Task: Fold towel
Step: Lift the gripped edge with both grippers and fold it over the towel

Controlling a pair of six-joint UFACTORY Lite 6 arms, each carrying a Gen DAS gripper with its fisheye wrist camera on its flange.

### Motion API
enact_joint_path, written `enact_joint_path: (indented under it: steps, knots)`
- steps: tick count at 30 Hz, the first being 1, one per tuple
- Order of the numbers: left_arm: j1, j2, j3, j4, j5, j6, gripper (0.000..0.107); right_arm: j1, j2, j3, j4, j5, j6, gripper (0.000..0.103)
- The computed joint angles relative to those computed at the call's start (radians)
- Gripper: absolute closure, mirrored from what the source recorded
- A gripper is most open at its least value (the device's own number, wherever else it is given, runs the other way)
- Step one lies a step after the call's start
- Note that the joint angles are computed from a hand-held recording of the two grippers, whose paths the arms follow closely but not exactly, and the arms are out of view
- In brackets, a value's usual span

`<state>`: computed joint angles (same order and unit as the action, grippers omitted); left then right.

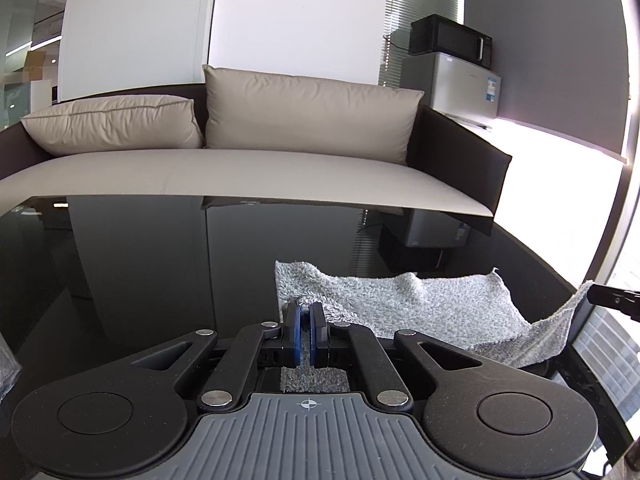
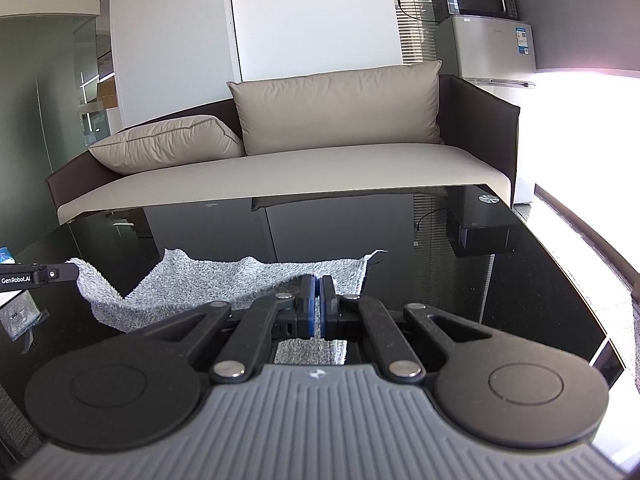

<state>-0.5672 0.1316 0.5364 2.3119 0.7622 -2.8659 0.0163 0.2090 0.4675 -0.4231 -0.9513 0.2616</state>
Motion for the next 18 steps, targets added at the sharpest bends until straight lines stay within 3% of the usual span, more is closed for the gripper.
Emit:
enact_joint_path:
  steps: [18]
  knots:
    - [0.163, 0.215, 0.228, 0.147, -0.063, -0.057, 0.103, 0.089, 0.305, 0.360, 0.124, 0.076, -0.031, 0.101]
